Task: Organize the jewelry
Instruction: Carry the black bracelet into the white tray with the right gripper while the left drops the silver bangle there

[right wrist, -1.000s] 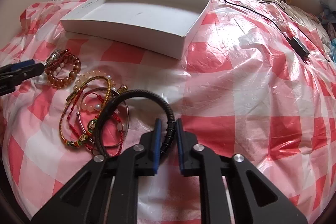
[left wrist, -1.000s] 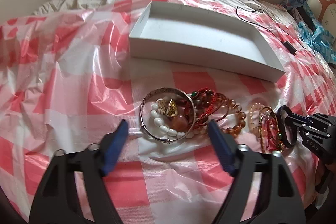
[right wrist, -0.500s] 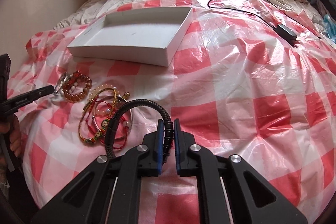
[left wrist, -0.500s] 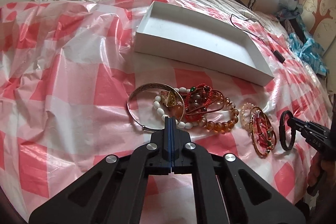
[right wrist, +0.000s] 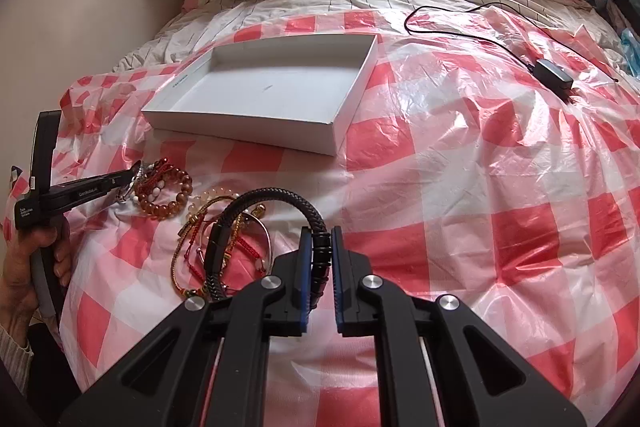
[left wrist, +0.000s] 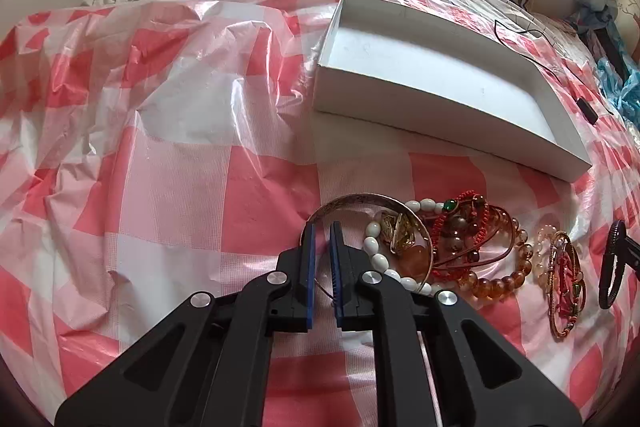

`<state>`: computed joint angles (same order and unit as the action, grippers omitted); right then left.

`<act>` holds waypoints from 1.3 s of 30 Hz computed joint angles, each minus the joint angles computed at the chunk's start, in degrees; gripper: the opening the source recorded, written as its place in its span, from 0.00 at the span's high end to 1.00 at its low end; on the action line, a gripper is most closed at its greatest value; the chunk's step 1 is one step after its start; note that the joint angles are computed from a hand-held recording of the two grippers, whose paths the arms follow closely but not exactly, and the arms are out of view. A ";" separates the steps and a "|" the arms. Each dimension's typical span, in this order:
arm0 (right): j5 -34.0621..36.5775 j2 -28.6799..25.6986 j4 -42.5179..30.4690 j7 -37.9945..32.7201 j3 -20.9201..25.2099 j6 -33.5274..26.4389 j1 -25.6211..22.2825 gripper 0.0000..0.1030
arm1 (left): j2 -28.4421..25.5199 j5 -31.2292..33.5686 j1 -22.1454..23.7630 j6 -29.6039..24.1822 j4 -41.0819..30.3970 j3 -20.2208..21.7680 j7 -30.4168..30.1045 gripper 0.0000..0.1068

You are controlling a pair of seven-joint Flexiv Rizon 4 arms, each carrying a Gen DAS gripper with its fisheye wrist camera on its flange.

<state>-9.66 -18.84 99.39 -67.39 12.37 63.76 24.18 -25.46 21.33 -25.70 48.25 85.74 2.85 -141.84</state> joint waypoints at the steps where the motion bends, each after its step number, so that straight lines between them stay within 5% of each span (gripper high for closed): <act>1: 0.15 -0.24 -0.25 -0.20 0.10 0.02 -0.02 0.90 | 0.04 0.62 -0.28 -0.03 -0.14 0.31 -0.46 0.93; 3: 0.50 -0.65 -0.68 -0.55 0.28 0.00 -0.05 0.90 | 0.60 2.39 -1.01 0.57 -0.07 1.26 -2.62 0.92; 7: 1.13 -1.17 -1.05 -1.13 0.61 0.08 -0.03 0.90 | 0.79 3.92 -0.96 0.02 -0.38 1.30 -4.42 0.72; 9: 1.42 -1.43 -1.35 -1.44 0.72 -0.08 0.02 0.90 | 0.11 2.17 0.06 -0.86 -0.48 0.12 -2.28 0.72; 11: 1.53 -1.63 -1.56 -1.60 0.75 -0.06 0.18 0.90 | -0.79 0.96 0.60 -1.63 -1.14 -0.75 0.74 0.75; 13: 1.59 -1.79 -1.81 -1.73 0.75 0.08 0.30 0.90 | -0.83 -0.40 0.95 -1.16 -0.83 -1.48 3.35 0.97; 17: 0.98 -1.89 -2.26 -1.10 0.36 1.32 0.89 0.90 | 0.26 -2.13 0.78 1.84 0.82 -1.71 4.52 0.98; 21: 0.12 -2.56 -3.93 -0.35 -0.06 1.96 1.41 0.90 | 2.64 -4.01 0.92 10.67 4.55 -1.65 1.99 0.98; 27: -2.48 -7.39 -11.55 0.65 -1.83 2.60 2.90 0.90 | 2.89 -1.17 -1.58 16.48 1.35 0.73 -2.89 0.98; 35: -7.39 -20.58 -31.14 4.10 -5.95 -4.25 6.85 0.89 | -6.36 0.97 -3.65 11.86 -13.22 4.58 -8.30 0.97; 37: -7.68 -23.58 -35.88 2.87 -5.93 -9.12 7.27 0.82 | -9.03 1.32 -3.87 9.20 -17.25 5.59 -8.79 0.97; 39: -7.17 -24.80 -37.58 0.64 -5.21 -12.02 7.31 0.63 | -11.55 1.38 -3.59 6.47 -20.90 6.02 -8.23 0.96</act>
